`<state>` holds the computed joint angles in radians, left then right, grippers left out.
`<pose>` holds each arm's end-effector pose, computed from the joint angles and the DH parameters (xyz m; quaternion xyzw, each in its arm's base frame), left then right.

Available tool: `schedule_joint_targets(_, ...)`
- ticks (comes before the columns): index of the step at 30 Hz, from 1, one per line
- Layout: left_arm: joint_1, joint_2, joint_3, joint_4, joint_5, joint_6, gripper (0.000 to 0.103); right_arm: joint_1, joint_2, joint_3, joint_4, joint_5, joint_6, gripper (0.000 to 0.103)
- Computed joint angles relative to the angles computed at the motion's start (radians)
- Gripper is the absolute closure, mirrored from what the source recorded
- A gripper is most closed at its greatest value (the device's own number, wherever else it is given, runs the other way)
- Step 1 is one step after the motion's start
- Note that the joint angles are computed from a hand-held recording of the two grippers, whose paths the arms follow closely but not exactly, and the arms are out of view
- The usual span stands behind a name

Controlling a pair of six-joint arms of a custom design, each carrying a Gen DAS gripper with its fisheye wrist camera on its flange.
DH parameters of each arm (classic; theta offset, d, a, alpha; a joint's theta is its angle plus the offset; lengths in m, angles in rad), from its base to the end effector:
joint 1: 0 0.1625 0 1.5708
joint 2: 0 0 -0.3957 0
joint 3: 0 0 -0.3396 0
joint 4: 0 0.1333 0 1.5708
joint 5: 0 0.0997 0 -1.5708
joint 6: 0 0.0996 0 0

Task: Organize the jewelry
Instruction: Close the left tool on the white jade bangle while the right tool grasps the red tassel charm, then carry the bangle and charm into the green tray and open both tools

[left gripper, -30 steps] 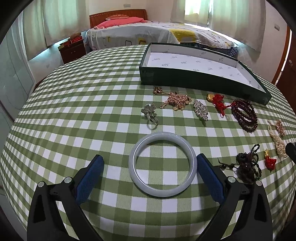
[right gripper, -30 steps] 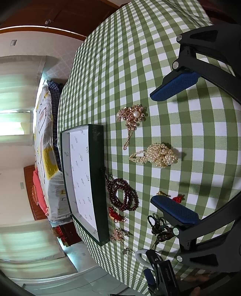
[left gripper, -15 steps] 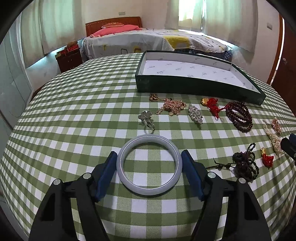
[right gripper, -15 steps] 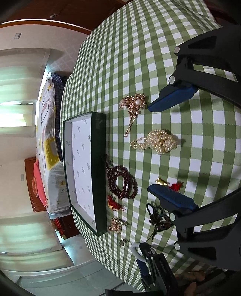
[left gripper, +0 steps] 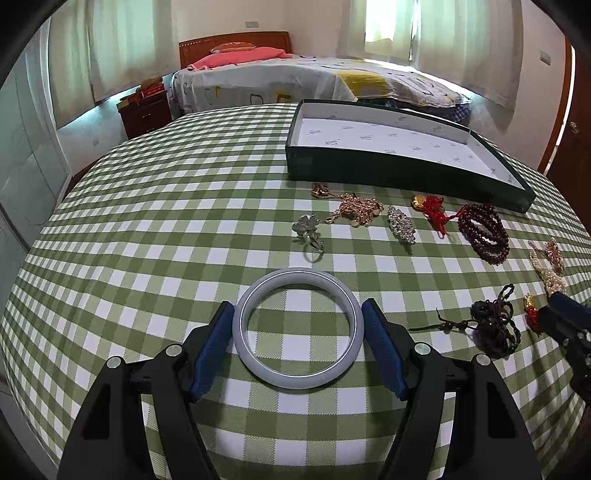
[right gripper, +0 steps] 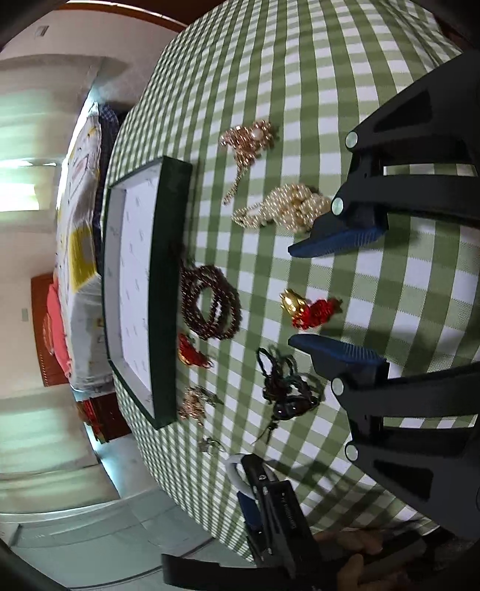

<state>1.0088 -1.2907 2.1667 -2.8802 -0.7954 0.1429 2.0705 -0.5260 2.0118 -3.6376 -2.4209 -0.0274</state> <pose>-0.0665 -0.4866 0.2592 0.2358 0.8766 -0.2715 0.3197 0.2863 -0.4025 0.0226 0.1133 -0.8735 0.3461 0.3231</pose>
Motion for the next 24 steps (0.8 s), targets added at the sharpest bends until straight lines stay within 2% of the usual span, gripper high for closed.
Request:
schedule_joint_targets(2, 0.0, -0.002, 0.002, 0.001, 0.002, -0.004, 0.035, -0.002, 0.0, -0.001, 0.013, 0.004, 0.005, 0.07)
schedule_joint_targets(11, -0.001, -0.012, 0.008, 0.006, 0.002, -0.009, 0.035, -0.006, 0.003, -0.001, 0.02, 0.009, 0.006, 0.079)
schedule_joint_targets(17, 0.0, -0.012, 0.009, 0.005, 0.002, -0.008, 0.035, -0.007, 0.002, 0.002, 0.018, 0.009, 0.0, 0.093)
schedule_joint_targets(24, -0.001, -0.015, 0.011, -0.003, 0.001, -0.003, 0.035, -0.009, 0.001, 0.005, 0.004, 0.012, 0.0, 0.094)
